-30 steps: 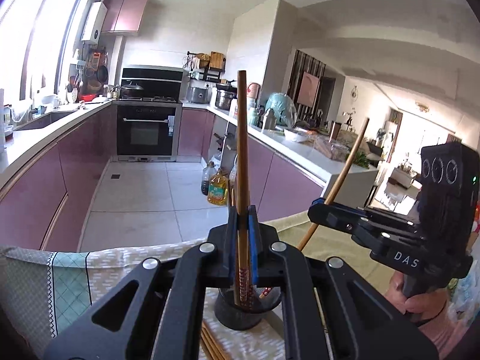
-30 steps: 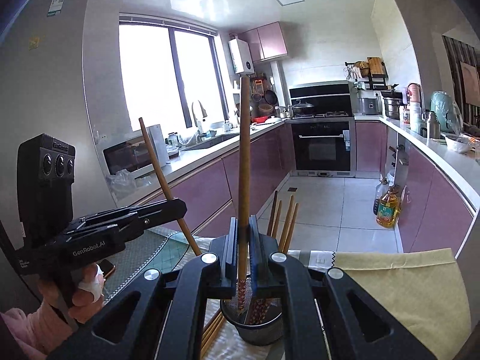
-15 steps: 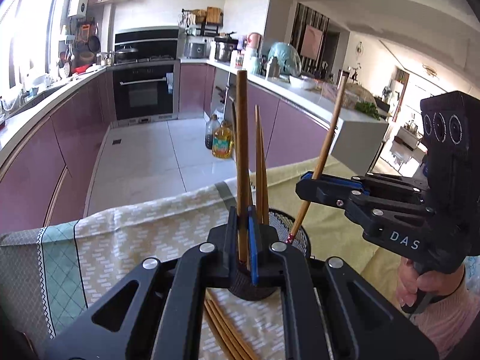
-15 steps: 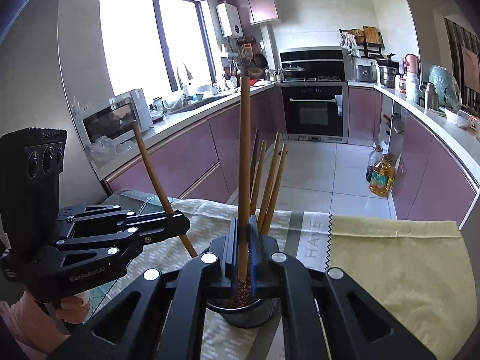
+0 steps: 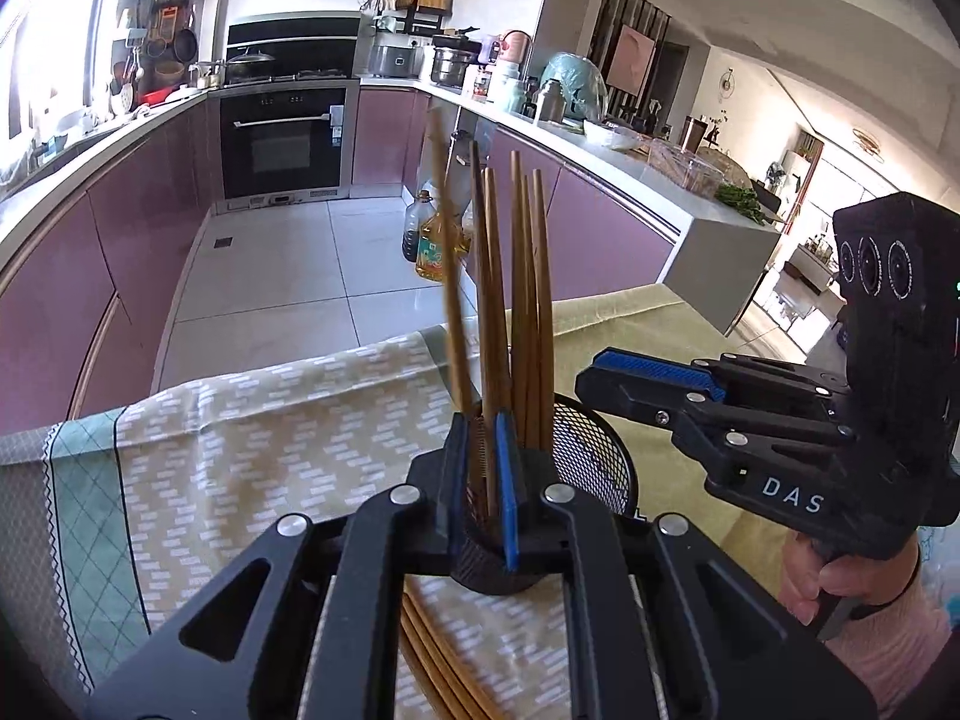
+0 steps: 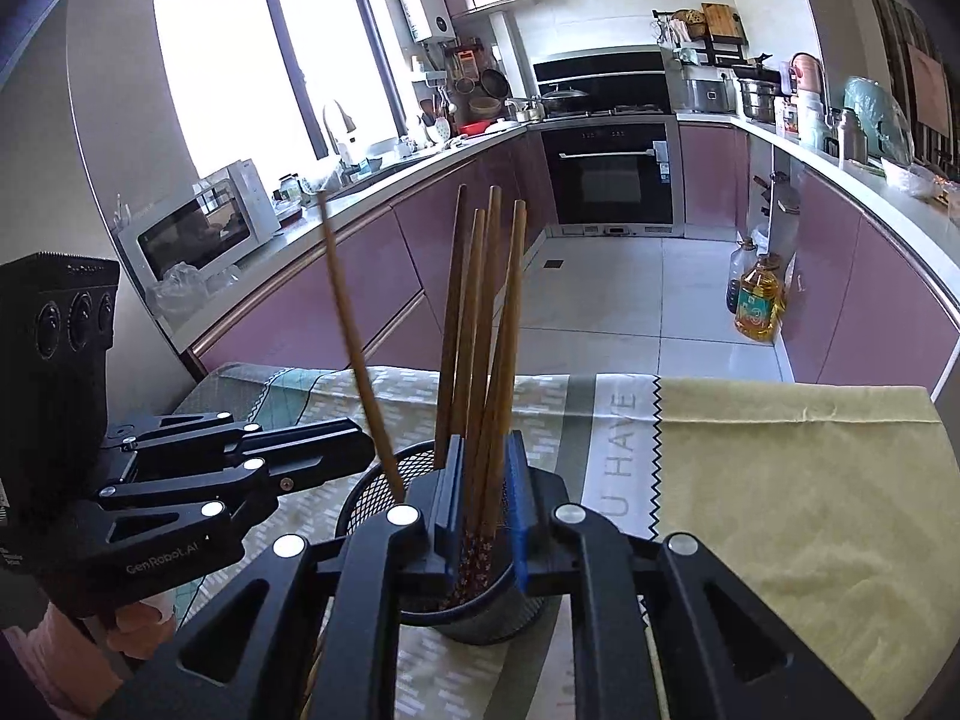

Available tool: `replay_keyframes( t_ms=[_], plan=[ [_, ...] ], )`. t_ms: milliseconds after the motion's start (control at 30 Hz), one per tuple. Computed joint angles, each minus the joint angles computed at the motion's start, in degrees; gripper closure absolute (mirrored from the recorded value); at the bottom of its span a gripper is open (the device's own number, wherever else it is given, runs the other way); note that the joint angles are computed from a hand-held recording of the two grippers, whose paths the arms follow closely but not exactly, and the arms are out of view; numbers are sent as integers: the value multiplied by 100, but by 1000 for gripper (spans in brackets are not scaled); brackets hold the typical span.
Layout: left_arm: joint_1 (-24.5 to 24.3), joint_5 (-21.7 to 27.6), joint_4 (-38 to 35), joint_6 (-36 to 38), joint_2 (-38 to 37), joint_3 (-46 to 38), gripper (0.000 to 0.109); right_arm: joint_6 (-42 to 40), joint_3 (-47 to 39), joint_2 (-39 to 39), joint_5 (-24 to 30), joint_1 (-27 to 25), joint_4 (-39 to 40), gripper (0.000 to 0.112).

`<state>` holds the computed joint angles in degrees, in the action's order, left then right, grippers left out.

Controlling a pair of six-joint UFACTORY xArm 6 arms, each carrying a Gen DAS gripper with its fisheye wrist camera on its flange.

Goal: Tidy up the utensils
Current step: 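Open both tools to release the chopsticks in the cup and withdraw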

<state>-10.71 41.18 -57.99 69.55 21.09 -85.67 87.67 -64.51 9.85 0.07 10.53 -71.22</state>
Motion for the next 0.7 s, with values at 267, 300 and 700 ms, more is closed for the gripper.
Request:
replay_keyframes(
  t_ms=[267,300,700],
  plan=[
    [163,-37,-508,490,-331,536,92,988,7,-143,-54,42,-1029,84],
    [193,-67,-615,619,-414,650,89,1242,3,-175,-66,53,-1288,83],
    [650,-424,-920,1615,-1006,1831,65,3451,176,-605,-159,641,-3910,68]
  ],
)
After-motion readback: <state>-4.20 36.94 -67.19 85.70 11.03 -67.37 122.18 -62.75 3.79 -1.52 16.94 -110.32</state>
